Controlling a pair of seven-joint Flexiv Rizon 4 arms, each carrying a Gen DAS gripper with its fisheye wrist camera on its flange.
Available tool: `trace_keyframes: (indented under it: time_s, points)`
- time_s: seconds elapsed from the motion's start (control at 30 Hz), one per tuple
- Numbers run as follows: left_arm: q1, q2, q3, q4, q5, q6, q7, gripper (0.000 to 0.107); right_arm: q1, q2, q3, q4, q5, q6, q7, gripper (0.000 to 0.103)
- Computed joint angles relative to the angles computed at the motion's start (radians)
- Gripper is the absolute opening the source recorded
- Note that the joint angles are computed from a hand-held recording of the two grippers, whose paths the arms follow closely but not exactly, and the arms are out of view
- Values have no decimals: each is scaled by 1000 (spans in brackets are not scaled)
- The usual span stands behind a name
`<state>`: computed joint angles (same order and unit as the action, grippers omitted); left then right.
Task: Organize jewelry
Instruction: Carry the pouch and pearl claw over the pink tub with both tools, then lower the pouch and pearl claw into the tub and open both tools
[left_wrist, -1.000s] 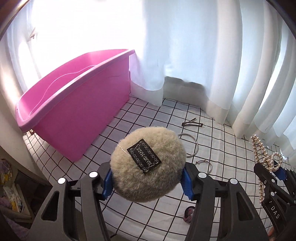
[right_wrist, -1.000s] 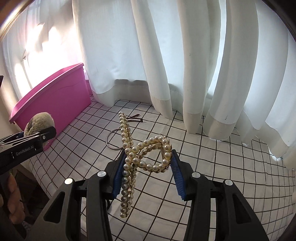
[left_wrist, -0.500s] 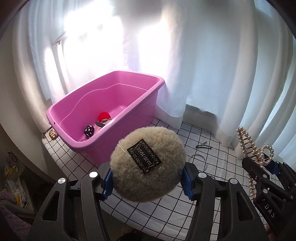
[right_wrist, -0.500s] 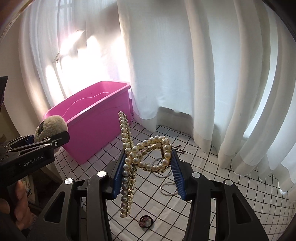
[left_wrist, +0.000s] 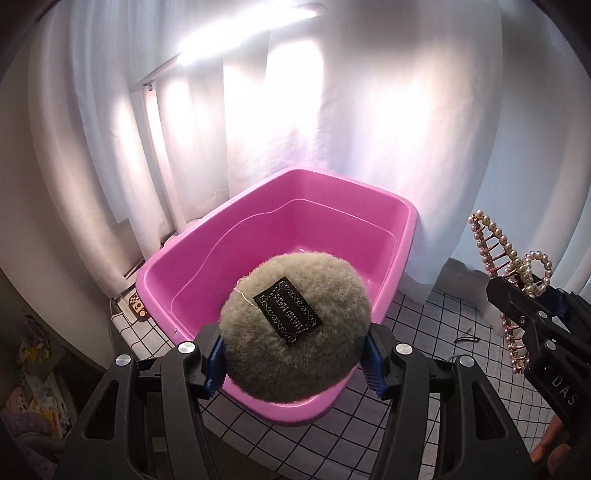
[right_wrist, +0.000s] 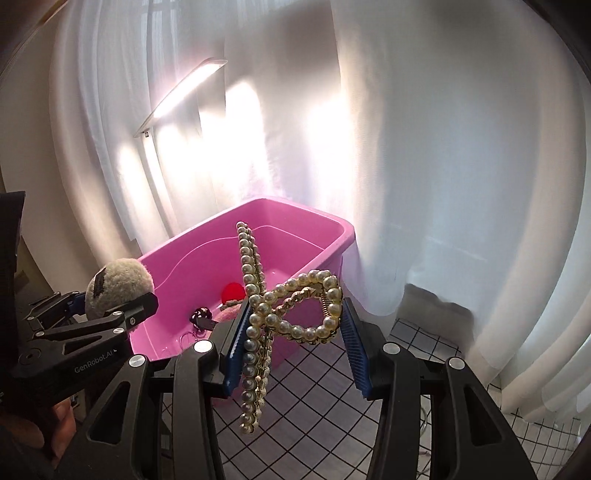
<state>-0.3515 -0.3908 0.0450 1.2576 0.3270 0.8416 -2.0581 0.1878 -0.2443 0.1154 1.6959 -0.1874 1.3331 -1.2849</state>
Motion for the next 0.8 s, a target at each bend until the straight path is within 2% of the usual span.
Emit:
trace_keyframes:
  time_s: [0.33, 0.8]
  points:
    - [99, -97, 7, -113, -89, -37, 148, 57, 49, -210, 10, -321, 3, -142, -20, 45]
    - [155, -234, 14, -250, -203, -179, 255, 57, 119, -449, 4, -703, 29, -492, -80, 45]
